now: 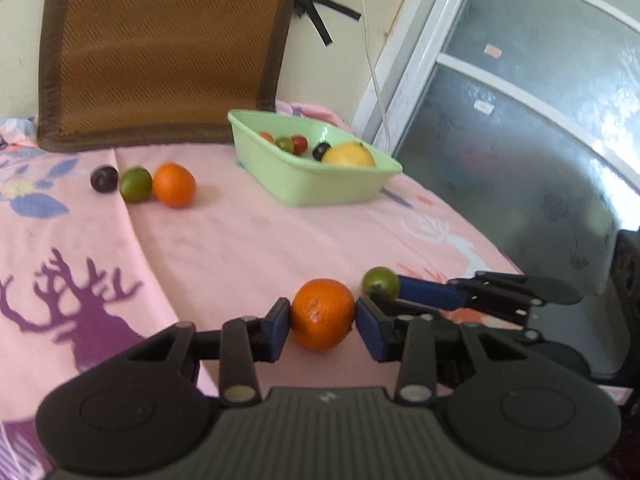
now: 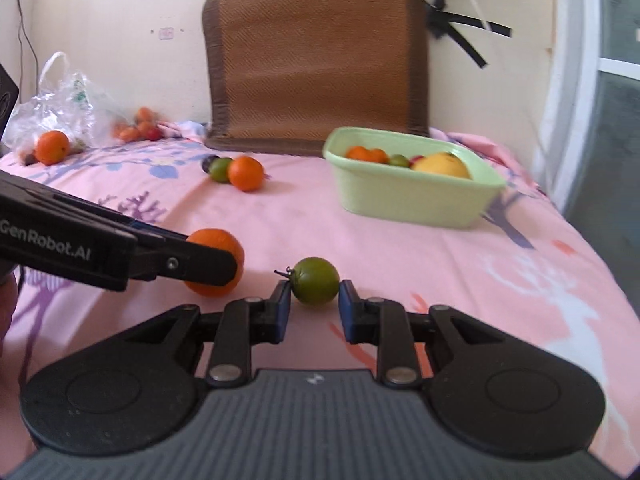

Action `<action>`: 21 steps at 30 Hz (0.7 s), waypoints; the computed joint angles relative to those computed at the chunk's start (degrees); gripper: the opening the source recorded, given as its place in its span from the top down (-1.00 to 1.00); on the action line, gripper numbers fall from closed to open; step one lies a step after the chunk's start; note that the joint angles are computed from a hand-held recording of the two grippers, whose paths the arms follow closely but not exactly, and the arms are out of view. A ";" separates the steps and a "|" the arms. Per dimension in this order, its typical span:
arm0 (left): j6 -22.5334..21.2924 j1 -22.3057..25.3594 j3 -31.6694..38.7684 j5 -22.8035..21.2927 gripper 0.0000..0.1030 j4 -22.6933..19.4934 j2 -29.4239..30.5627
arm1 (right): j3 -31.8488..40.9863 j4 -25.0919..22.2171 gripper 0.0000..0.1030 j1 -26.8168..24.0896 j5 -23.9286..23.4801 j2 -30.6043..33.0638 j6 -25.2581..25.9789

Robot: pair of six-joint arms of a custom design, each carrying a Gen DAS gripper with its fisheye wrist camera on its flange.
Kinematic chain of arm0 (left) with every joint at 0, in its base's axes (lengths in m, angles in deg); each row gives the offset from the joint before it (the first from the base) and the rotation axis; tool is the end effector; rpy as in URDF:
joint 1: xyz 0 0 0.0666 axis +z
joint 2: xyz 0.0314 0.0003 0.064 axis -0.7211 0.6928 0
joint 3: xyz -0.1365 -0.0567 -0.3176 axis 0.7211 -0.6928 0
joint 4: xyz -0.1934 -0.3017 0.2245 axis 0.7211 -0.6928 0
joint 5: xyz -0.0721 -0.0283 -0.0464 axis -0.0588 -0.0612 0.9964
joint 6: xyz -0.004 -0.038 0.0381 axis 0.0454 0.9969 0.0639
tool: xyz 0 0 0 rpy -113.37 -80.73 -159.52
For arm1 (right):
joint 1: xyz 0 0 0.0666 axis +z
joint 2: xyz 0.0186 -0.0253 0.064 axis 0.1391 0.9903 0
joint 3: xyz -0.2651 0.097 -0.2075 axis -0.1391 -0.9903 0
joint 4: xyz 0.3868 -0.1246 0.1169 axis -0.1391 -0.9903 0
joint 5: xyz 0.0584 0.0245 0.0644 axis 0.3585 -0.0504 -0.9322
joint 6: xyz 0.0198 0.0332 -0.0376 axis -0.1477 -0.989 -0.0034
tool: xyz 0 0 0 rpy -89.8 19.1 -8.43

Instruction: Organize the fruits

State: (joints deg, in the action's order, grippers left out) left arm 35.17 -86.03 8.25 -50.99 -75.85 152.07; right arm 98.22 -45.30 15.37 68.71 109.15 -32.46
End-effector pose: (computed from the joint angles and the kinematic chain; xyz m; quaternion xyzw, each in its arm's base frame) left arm 0.3863 -0.3154 0.4385 0.0375 0.8831 -0.2014 0.4222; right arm 0.4146 0.0659 0.4366 -0.2671 0.8348 0.1203 0.4662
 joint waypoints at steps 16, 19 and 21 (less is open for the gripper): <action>-6.05 -5.78 2.79 -15.87 -0.21 -6.27 1.62 | -3.32 -0.11 0.20 -2.06 -1.30 -3.37 -0.32; -6.82 -6.06 3.30 -17.63 -0.21 -6.96 2.12 | -3.58 -0.04 0.13 -2.42 -1.93 -3.71 -0.21; -7.24 -6.22 3.73 -18.54 -0.16 -7.45 2.53 | -3.57 0.05 0.13 -2.48 -2.17 -3.69 -0.28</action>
